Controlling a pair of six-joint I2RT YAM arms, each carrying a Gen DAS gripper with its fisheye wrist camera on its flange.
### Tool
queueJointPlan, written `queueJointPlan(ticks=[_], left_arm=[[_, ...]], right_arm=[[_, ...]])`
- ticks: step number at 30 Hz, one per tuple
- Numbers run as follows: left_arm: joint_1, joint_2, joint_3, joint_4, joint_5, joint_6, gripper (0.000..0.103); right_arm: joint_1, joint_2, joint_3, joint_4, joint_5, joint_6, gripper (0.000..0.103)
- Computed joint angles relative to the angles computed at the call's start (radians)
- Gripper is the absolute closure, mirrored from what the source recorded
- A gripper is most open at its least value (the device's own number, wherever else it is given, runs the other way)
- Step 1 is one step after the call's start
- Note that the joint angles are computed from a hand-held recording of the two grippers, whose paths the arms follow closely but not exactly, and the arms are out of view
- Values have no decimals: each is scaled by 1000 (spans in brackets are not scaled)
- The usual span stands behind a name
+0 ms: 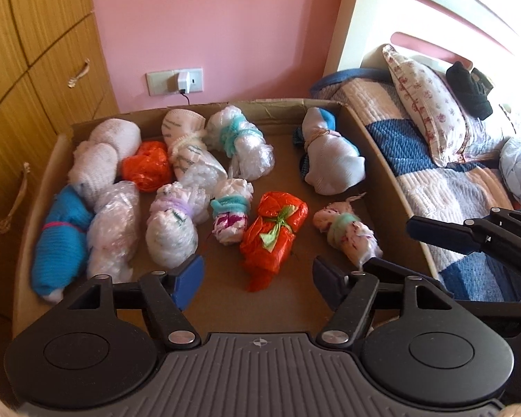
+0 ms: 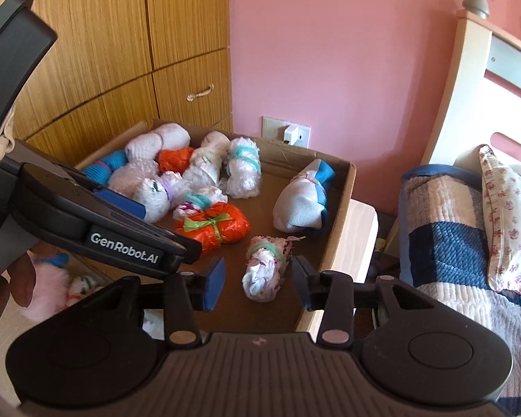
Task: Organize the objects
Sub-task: 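Lower both bundles into the box and open both grippers, then move both open grippers back over the remaining bundles on the table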
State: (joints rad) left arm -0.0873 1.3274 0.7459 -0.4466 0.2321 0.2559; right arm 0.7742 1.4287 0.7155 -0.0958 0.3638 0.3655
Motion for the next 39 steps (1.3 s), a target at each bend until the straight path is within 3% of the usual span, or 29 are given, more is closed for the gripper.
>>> queueJointPlan(ticks=[7,14,21,23,27,31,35,39], left_arm=[[51,-187,-51,-103,33,47,23],[172,-372,-97,-240,103,158,23],[474,-509,-141,-412,252,416,19],[596,-514,-153,-462,301,530,19],[915,-466,-182,-556,396,856,19],[1114,-365,-210,-568,413,1067,19],[1192,-307,-243,-521,405,1141,19],[1165,-281,-248,-447,407,1081,20]], right_arm=[[112,-130,-45,-62,93,112,58],[254,-232,-88,-134,218,266,56],[420,-272,-137,-236,347,502,52],[462,-266,-149,-266,371,580,52],[529,-235,-183,-289,399,724,52],[591,-168,-202,-277,436,845,52],[609,-135,-183,-276,457,842,47],[614,-121,-195,-241,463,828,47]])
